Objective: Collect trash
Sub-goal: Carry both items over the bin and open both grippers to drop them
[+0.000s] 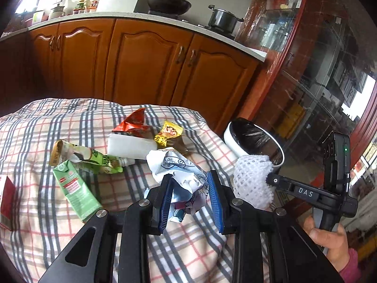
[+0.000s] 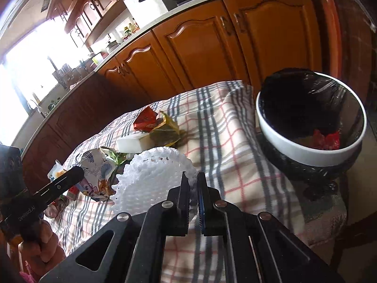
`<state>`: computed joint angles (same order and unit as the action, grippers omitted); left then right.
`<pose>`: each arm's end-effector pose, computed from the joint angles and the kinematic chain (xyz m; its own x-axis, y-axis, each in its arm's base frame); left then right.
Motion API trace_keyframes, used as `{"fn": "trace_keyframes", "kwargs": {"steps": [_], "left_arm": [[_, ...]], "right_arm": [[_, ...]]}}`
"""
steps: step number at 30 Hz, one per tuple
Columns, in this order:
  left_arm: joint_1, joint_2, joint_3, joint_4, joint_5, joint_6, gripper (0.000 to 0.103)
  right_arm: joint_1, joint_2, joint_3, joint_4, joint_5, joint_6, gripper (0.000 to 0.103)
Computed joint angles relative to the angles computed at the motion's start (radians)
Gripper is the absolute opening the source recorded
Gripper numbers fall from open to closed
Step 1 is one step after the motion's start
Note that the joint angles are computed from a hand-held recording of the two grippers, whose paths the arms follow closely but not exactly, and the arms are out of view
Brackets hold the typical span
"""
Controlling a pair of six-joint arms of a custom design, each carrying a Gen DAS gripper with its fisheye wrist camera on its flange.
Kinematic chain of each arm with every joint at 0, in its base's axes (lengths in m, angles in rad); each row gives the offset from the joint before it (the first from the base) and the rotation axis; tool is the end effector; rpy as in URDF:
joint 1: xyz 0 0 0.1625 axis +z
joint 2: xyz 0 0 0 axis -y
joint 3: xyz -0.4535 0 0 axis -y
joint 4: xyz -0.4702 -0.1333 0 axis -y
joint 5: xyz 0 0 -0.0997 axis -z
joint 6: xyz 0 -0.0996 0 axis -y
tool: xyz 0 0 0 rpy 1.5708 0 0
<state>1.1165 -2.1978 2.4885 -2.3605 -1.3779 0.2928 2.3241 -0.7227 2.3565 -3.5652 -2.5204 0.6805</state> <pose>-0.0029 -0.3533 0.3568 -0.7717 0.5612 -0.2993 0.6351 0.6549 -0.4096 0.3284 -0.2737 -0.0259 -0.8852 0.2827 0.3694 -0.1069 0.6493 -0.7530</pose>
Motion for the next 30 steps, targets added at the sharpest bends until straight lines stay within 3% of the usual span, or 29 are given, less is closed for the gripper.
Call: {"fn": "trace_keyframes", "kwargs": {"steps": [14, 30], "left_arm": [[-0.088, 0.138, 0.019, -0.068, -0.012, -0.023, 0.029], [-0.144, 0.326, 0.005, -0.192, -0.030, -0.036, 0.029]], "right_arm": [[-0.003, -0.106, 0.136, -0.025, -0.097, 0.106, 0.006], [-0.045, -0.182, 0.220, -0.095, -0.144, 0.080, 0.006]]}}
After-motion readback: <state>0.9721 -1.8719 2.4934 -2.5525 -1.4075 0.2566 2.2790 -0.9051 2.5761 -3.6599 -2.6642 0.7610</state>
